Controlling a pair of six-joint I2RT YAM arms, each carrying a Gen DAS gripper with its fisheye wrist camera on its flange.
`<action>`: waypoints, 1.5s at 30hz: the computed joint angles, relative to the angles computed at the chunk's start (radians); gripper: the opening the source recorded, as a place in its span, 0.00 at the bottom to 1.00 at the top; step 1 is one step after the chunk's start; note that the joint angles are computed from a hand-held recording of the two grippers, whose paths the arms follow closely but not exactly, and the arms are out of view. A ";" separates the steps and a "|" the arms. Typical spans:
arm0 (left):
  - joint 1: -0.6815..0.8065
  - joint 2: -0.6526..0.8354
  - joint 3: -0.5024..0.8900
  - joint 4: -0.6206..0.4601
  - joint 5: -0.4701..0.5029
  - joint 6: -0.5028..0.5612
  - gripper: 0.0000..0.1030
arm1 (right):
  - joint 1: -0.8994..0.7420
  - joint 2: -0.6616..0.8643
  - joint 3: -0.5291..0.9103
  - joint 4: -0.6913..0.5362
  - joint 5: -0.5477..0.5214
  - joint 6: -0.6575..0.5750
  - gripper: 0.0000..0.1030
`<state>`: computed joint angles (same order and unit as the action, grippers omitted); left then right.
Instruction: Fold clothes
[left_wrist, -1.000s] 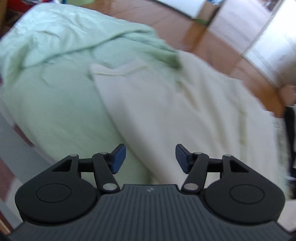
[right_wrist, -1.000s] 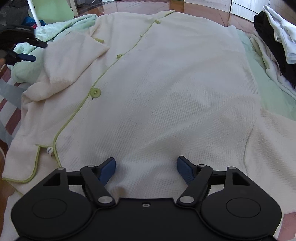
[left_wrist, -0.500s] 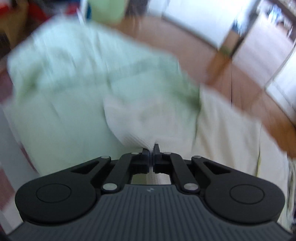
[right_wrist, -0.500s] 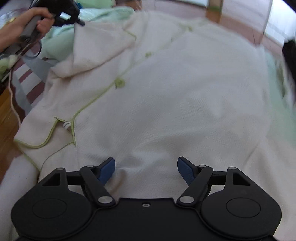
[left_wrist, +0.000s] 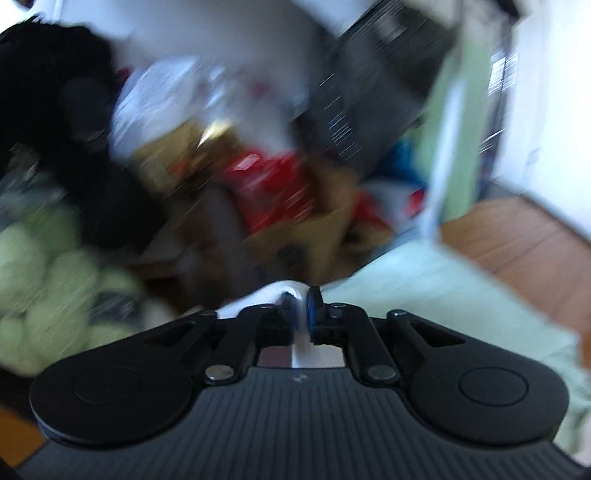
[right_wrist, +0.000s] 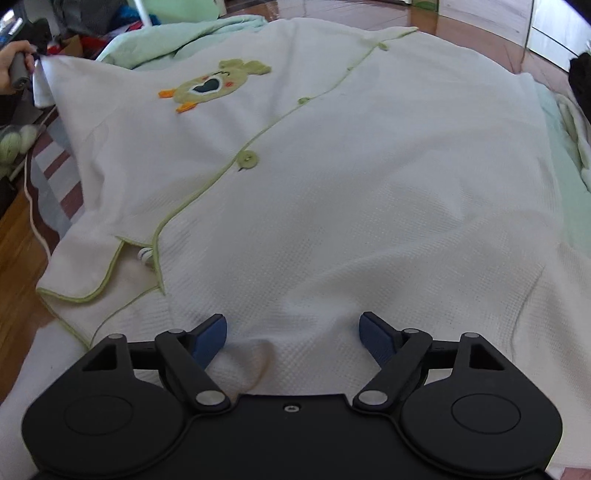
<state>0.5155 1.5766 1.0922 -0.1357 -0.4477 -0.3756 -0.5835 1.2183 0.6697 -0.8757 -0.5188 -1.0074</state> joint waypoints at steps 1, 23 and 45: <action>0.010 0.010 0.001 -0.031 0.000 -0.024 0.20 | -0.002 0.002 0.007 -0.012 0.002 0.000 0.81; -0.995 -0.315 -0.271 -0.393 0.095 0.115 0.75 | -0.133 0.411 0.171 -0.503 -0.127 0.078 0.45; -1.376 -0.140 -0.110 -0.222 0.332 0.305 0.57 | -0.799 0.409 0.606 -0.495 -0.318 -0.141 0.60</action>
